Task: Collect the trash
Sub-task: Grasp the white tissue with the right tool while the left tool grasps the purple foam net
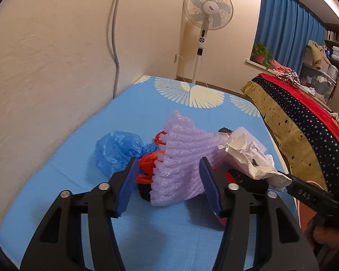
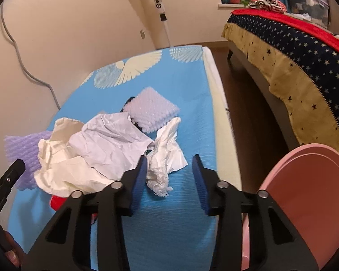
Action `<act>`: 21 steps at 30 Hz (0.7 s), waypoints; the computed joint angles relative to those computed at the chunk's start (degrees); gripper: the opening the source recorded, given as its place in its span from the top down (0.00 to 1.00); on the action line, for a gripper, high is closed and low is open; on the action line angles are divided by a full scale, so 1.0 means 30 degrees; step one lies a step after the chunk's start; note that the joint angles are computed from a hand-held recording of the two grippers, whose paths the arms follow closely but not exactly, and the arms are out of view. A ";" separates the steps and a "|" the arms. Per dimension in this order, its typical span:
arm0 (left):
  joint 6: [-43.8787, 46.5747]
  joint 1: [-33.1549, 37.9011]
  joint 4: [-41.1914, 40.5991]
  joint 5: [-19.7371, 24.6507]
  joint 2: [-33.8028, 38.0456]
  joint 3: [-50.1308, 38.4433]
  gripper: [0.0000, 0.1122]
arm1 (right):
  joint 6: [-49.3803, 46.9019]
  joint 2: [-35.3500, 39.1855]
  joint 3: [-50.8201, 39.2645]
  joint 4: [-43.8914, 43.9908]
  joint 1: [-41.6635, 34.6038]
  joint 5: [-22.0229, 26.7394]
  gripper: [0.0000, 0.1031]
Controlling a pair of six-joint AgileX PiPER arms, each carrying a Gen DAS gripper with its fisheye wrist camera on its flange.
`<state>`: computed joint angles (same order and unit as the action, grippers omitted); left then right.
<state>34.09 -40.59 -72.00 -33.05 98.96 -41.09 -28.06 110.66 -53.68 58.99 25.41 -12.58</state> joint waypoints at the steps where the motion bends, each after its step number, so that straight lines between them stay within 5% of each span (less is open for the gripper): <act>1: -0.0073 0.0061 0.0122 0.0106 0.0029 -0.0043 0.58 | 0.0012 0.0131 -0.0159 -0.0114 0.0001 0.0159 0.72; 5: -0.0506 0.0144 0.0750 0.0323 0.0087 -0.0076 0.66 | 0.1520 0.0259 -0.0224 -0.1833 -0.0107 0.0615 0.89; 10: -0.0709 0.0119 0.1321 0.0511 -0.0259 0.0112 0.86 | 0.1582 -0.0167 0.0112 -0.1901 -0.0020 0.0412 0.91; 21: -0.0202 -0.1311 0.1307 -0.0474 -0.2604 0.1286 0.90 | -0.2569 -0.3710 0.2742 0.2446 0.0623 -0.1432 0.92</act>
